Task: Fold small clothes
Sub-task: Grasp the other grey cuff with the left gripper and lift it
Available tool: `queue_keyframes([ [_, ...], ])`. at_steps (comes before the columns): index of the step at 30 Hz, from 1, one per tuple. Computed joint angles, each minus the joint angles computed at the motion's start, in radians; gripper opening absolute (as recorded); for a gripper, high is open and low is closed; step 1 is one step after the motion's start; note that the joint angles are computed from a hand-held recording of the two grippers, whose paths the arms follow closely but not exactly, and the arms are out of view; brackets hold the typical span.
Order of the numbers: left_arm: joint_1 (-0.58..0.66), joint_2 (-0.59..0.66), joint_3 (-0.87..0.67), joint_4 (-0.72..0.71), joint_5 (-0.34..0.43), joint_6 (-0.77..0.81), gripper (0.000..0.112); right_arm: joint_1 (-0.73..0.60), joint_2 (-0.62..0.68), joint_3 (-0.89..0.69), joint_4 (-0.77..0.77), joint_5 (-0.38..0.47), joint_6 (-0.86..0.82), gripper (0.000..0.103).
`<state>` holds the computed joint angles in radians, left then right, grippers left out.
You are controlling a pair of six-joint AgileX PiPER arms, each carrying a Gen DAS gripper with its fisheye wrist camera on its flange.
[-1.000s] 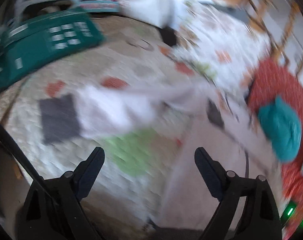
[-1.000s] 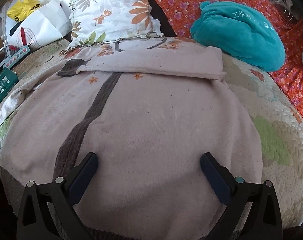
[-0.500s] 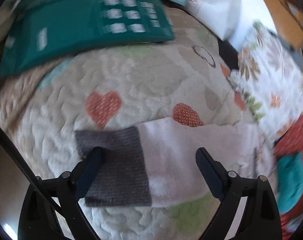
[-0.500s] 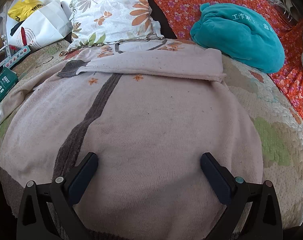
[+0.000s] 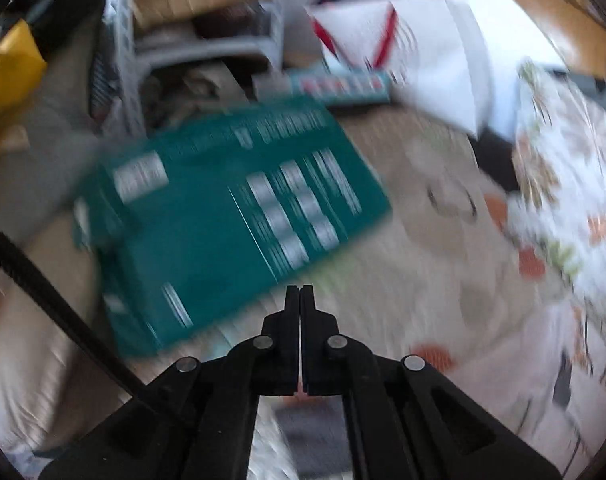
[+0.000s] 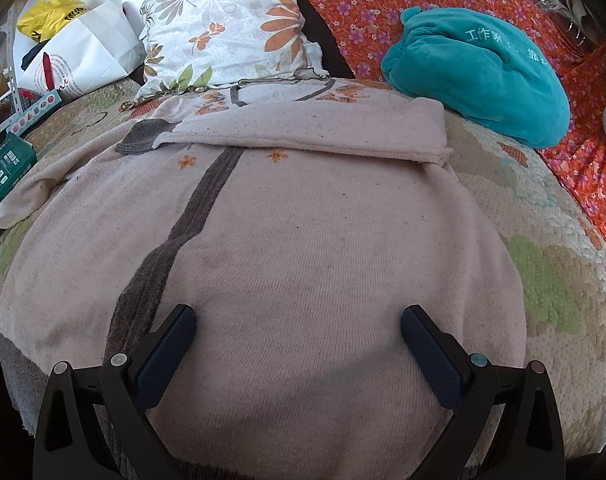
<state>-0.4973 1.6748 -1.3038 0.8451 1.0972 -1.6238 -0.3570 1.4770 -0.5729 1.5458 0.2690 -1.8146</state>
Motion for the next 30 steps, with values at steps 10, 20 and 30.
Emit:
queue_keyframes([
  [10,0.001,-0.087,0.223,-0.018,-0.305,-0.067,0.07,-0.001,0.0,-0.001,0.006,0.001,-0.008,0.103],
  [20,0.018,0.037,0.408,0.082,-0.59,-0.122,0.075,-0.012,0.005,0.002,0.06,0.012,-0.081,0.103],
  [30,0.081,-0.078,0.335,-0.142,-0.455,0.196,0.003,-0.003,0.006,0.01,0.135,0.0,-0.154,0.103],
])
